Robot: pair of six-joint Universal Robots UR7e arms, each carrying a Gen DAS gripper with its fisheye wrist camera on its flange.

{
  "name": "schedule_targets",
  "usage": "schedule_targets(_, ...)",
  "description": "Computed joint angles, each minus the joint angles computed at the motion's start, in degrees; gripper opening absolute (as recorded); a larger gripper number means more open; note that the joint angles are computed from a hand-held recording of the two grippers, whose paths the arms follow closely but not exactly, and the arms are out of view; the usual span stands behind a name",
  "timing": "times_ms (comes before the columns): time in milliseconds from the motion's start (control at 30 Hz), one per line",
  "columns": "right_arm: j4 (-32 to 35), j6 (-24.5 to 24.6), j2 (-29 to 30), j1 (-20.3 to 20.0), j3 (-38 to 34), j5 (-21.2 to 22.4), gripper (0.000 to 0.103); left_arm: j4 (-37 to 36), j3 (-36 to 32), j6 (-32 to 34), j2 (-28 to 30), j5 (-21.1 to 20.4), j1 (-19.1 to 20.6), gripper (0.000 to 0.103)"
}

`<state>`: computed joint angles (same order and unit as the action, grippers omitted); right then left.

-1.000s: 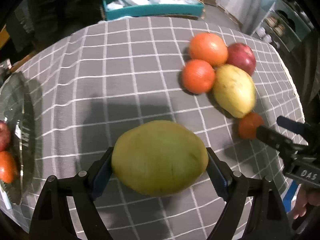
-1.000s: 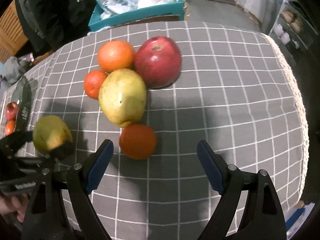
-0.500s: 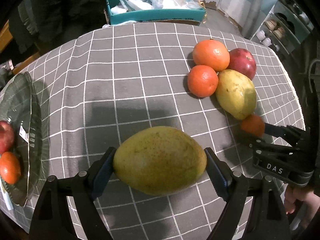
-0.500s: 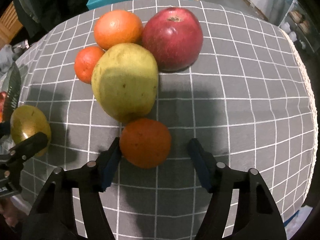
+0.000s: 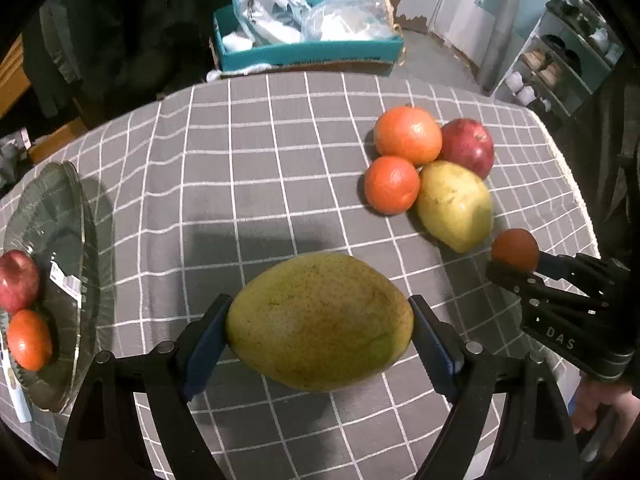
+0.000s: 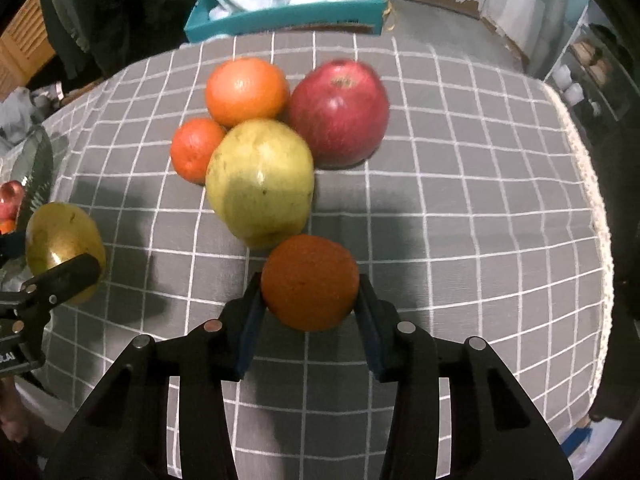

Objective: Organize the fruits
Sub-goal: 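Close the right tool around the small tangerine beside the pear, then lift and carry the green fruit and tangerine with both tools over the green glass bowl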

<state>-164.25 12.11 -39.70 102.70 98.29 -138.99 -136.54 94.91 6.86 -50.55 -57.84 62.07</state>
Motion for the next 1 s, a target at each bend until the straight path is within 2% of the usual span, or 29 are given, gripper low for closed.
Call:
schedule_targets(333, -7.69, -5.01, -1.30, 3.21, 0.91, -3.72, 0.042, -4.38, 1.57, 2.43, -3.40, -0.54, -1.68, 0.087)
schedule_targets(700, -16.08, -12.97, -1.21, 7.58, -0.41, -6.36, 0.042, -8.09, 2.61, 3.93, -7.18, -1.63, -2.66, 0.087)
schedule_targets(1000, -22.71, -18.22, -1.05, 10.18, -1.51, -6.52, 0.042, -11.03, 3.34, 5.61, -9.94, -2.44, -3.58, 0.087)
